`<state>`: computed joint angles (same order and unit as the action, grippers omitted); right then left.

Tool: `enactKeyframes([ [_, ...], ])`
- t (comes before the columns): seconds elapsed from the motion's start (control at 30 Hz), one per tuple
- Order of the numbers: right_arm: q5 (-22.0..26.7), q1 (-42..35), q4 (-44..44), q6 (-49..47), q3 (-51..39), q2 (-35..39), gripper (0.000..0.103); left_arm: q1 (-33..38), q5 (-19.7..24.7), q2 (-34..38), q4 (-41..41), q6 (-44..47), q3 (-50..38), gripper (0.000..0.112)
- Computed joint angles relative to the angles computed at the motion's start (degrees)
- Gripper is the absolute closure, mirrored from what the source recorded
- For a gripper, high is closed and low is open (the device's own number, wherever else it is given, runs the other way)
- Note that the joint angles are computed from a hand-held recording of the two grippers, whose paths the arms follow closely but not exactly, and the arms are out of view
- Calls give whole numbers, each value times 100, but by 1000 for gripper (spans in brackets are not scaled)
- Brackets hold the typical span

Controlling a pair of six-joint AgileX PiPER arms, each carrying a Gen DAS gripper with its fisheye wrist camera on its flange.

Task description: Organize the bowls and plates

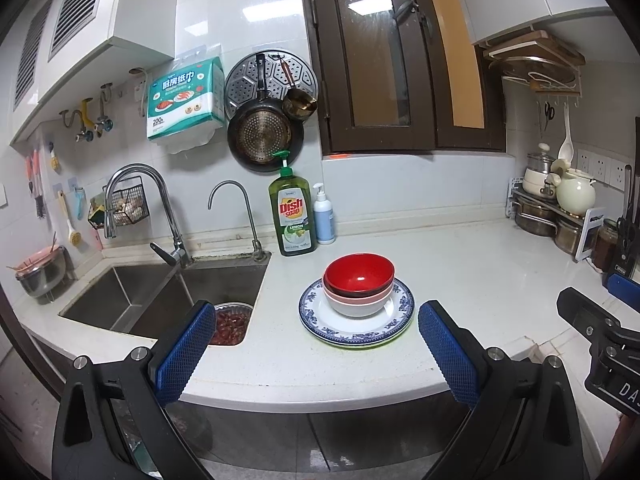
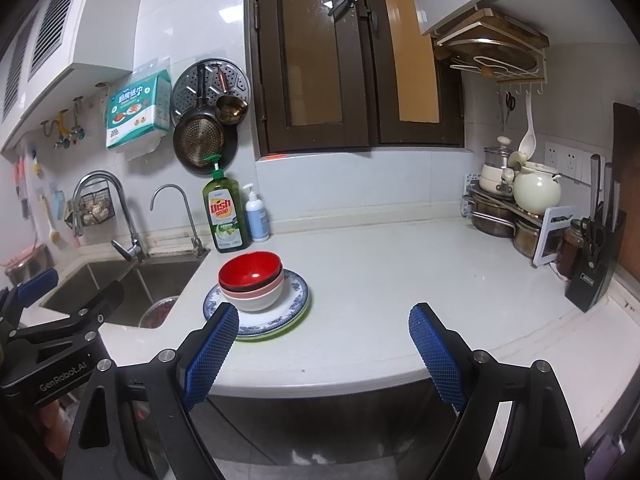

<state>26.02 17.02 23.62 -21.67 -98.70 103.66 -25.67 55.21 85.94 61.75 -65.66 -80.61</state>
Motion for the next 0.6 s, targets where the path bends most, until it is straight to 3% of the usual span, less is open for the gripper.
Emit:
enactKeyframes([
  [0.6, -29, 2, -16, 5, 43, -42, 15, -51, 117, 32, 57, -76, -76, 9],
])
